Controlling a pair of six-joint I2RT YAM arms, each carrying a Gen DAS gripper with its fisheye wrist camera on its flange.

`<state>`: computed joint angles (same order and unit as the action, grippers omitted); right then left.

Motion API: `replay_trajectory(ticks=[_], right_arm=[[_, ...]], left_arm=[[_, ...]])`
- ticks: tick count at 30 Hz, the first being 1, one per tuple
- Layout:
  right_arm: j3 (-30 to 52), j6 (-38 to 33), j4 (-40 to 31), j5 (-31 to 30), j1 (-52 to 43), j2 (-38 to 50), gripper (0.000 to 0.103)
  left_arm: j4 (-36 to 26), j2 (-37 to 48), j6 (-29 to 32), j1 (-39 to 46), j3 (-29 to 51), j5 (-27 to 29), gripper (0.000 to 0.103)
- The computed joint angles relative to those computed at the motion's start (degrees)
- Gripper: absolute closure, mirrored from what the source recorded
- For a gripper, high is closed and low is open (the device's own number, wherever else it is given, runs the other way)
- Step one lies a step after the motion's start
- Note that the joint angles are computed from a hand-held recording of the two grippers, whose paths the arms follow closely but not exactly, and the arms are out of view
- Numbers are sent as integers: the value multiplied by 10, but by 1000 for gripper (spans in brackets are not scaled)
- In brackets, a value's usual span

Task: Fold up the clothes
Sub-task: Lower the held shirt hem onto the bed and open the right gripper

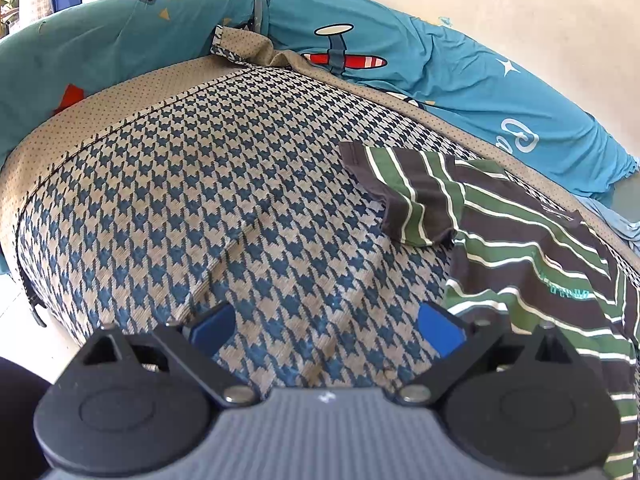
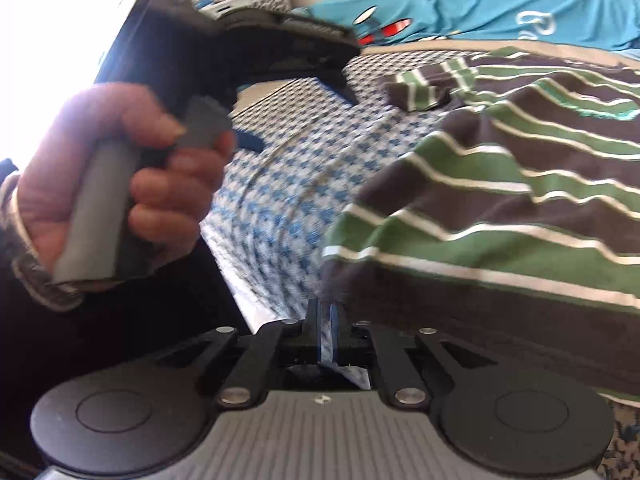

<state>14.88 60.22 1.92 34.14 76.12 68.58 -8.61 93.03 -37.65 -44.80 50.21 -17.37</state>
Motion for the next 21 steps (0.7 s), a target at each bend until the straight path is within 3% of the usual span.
replay_trajectory(ticks=[2,5,7,13,18,20,21], right_arm=[[15,-14,-26,27,9,1,94],[34,-52,-43,49,14,3,81],[46,-89,-35,50,7,21,66],[107,-224,-17,19,-44,126,62],[157,-232,-61,56,-33,210,64],[164,-227,-75,75,-25,223,78],[165,-224,-77,77,-29,224,90]], left_arm=[[1,-1,0,0,-1,-1,5],[2,0,-2,1,-1,-1,5],[0,0,-3,1,0,0,5],[0,1,-1,3,1,3,5],[-2,3,-8,10,2,10,5],[-3,5,-9,10,3,12,5],[-2,6,-9,9,3,12,5]])
